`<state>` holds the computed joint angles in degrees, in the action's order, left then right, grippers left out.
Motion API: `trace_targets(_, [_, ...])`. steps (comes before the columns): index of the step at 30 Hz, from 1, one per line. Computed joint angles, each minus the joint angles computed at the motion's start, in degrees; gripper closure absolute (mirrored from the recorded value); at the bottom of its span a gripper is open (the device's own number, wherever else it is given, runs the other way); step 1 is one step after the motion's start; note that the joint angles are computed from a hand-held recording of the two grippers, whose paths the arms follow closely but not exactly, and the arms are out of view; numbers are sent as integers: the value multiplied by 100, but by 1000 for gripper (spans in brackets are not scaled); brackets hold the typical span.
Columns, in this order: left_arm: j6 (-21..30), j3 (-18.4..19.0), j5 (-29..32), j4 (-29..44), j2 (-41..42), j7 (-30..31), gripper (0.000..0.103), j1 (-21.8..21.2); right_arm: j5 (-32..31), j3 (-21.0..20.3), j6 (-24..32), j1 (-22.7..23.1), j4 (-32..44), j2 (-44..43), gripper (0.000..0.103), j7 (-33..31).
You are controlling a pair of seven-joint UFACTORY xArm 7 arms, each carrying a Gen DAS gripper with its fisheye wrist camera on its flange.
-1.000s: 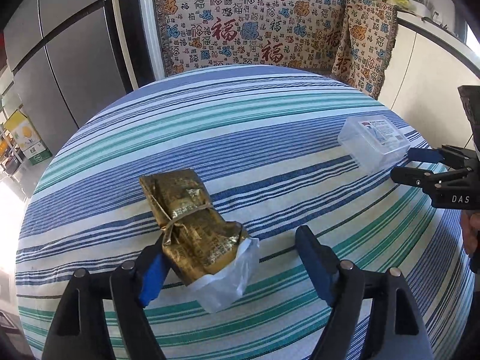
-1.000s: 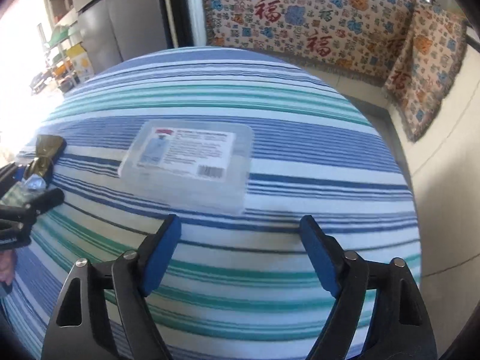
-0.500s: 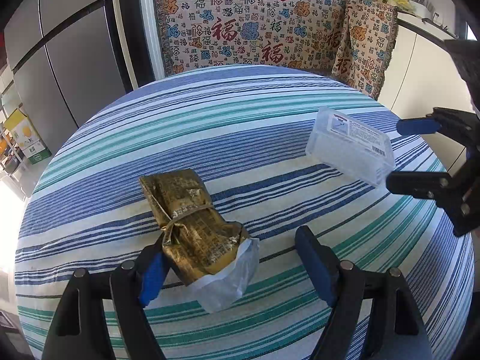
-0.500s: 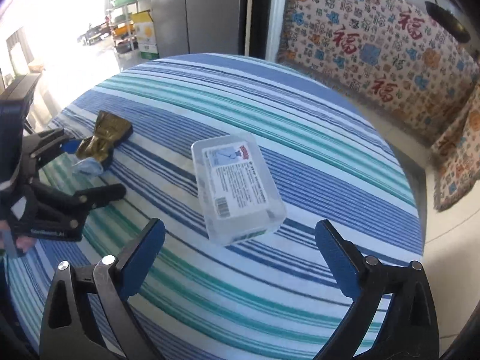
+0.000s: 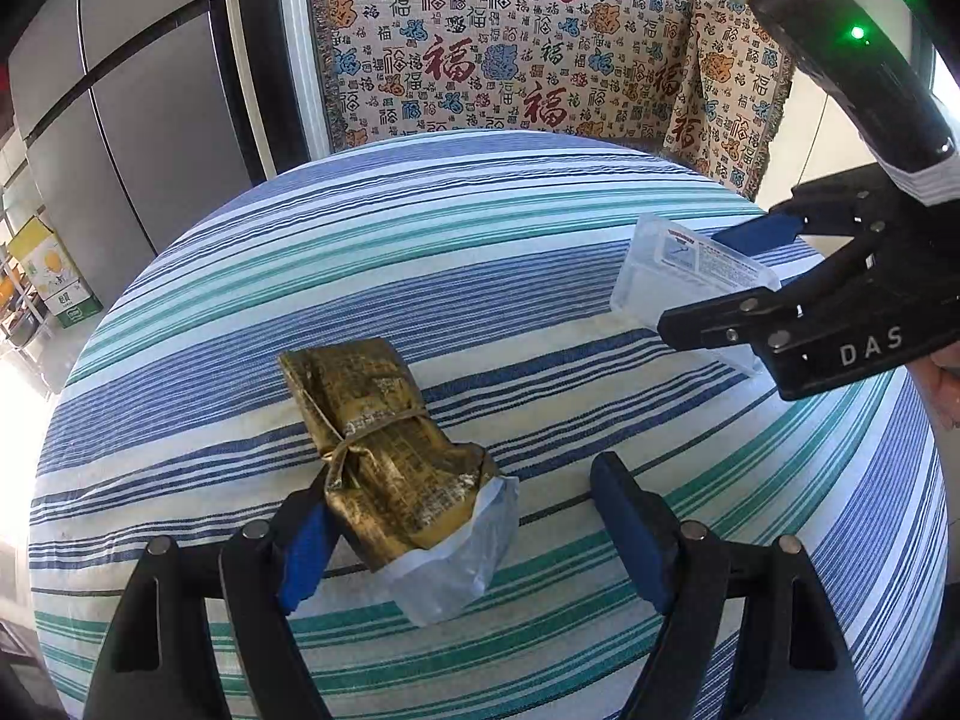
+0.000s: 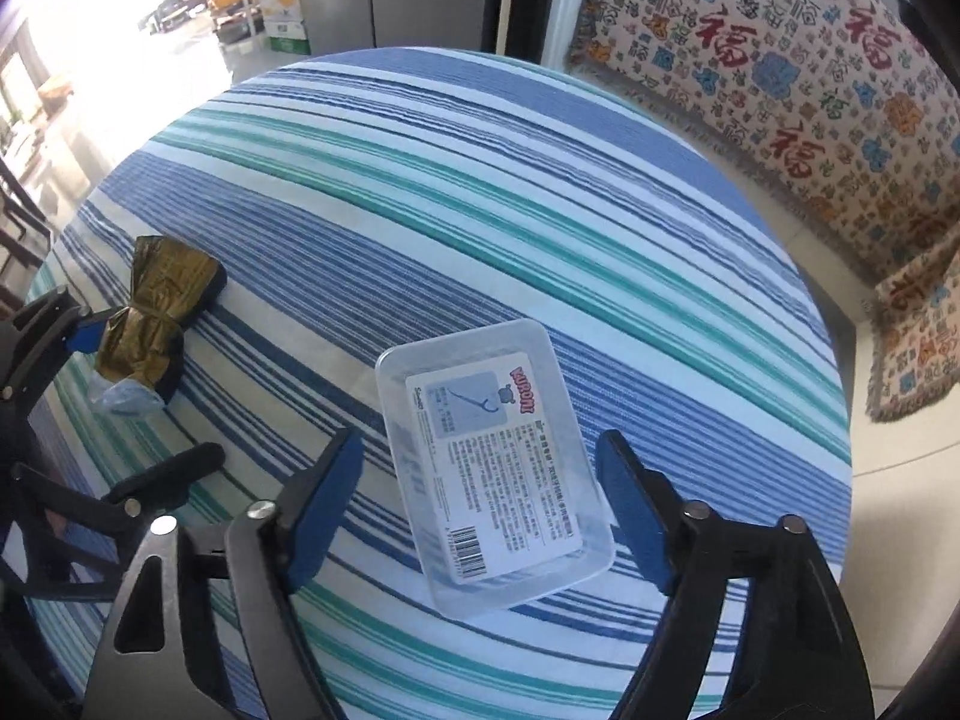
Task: Collect trash
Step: 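Grasp the gold foil wrapper with the left tool while the right tool grasps the clear plastic box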
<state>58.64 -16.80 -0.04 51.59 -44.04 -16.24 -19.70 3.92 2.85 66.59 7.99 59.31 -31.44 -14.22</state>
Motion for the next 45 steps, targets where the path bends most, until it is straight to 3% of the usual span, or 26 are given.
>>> trace_targets(2, [3, 10, -1, -1, -5, 6, 22, -3, -40, 13, 50, -51, 0, -15, 33, 92])
trace_targets(9, [-31, 54, -40, -50, -52, 5, 23, -29, -42, -53, 867, -246, -153, -590, 34, 617])
trace_targets(14, [-181, 890, -884, -508, -683, 565, 23, -488, 79, -224, 1590, -219, -524, -1522, 34, 573])
trace_targets(19, [198, 1234, -1341, -587, -1148, 827, 23, -347, 177, -399, 1833, -311, -832, -2084, 34, 542])
trace_targets(24, [457, 1008, -1429, -28, -575, 902, 23, -155, 296, -476, 1967, -388, -802, -2095, 33, 618])
trace_targets(28, [561, 736, -1147, 314, -31, 715, 23, 158, 237, -494, 2157, -393, -578, -1894, 23, 512])
trace_targets(32, [694, 607, -900, 535, 298, 527, 24, 310, 177, -429, 2253, -383, -498, -1799, 22, 386])
trace_targets(35, [717, 544, -745, 609, 380, 508, 53, 307, 157, -396, 2162, -426, -547, -1833, 25, 398])
trace_targets(36, [699, 517, -720, 613, 386, 500, 56, 292, 222, -441, 2140, -415, -566, -1869, 30, 389])
trace_targets(37, [681, 533, -704, 577, 340, 537, 59, 264, 258, -473, 2140, -402, -575, -1914, 40, 362])
trace_targets(45, [528, 294, -1023, 504, 60, 526, 60, -188, 377, -619, 2176, -518, -657, -2550, 41, 550])
